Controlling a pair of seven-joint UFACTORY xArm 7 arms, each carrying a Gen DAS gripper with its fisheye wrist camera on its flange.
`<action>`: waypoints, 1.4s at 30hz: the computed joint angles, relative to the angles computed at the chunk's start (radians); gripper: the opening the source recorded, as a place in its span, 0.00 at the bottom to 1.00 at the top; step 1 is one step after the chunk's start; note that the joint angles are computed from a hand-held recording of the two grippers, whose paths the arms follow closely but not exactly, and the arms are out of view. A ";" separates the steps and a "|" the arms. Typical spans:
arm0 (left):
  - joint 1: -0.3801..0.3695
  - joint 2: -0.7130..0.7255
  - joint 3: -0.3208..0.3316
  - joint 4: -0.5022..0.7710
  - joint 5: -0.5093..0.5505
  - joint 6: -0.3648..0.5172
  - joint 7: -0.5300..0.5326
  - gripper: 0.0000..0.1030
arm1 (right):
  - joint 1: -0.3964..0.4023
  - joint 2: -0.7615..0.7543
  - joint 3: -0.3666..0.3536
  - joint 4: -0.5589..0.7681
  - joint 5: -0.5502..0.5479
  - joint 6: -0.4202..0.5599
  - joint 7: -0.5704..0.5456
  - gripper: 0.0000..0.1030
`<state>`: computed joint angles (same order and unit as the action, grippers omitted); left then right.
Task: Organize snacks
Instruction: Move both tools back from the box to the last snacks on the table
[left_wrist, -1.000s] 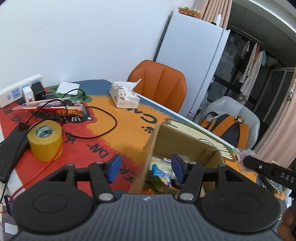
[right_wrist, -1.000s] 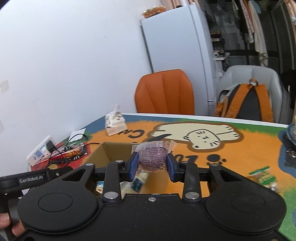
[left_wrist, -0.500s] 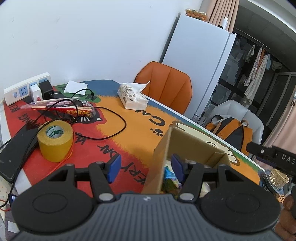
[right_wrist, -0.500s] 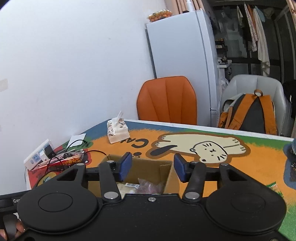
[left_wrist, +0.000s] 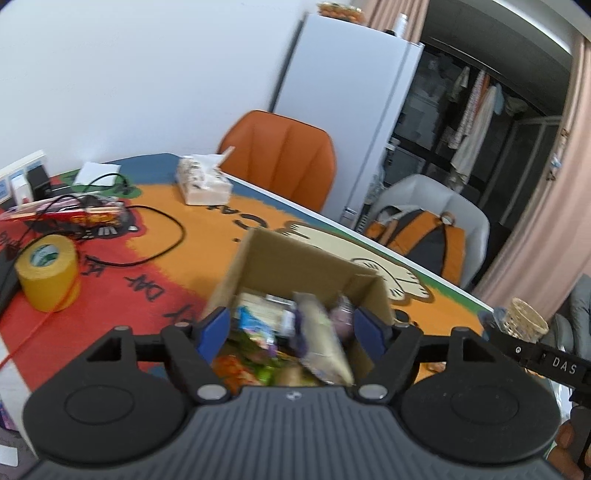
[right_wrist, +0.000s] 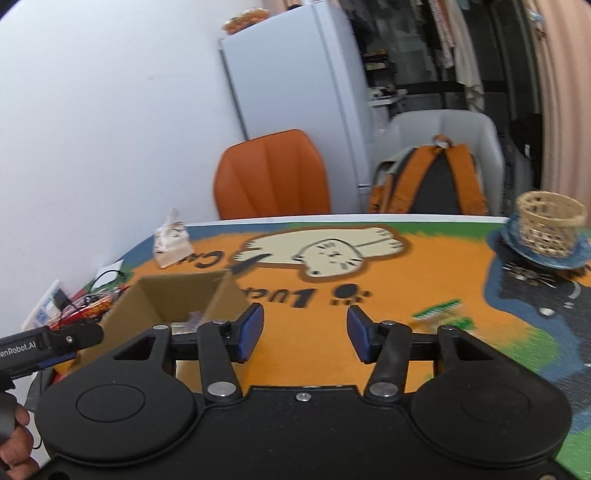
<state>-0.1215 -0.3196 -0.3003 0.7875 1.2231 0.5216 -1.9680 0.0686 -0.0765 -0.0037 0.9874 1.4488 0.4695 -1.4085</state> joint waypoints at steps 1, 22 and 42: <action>-0.002 0.011 -0.002 0.013 0.000 -0.001 0.006 0.71 | -0.007 -0.001 -0.007 -0.002 -0.008 0.005 0.006 0.49; -0.223 0.318 0.060 0.338 0.055 0.075 0.107 0.86 | -0.152 0.064 -0.068 0.032 -0.018 0.057 -0.027 0.71; -0.440 0.720 0.256 0.731 -0.129 0.051 0.344 0.86 | -0.269 0.175 -0.065 0.107 -0.025 0.092 -0.015 0.71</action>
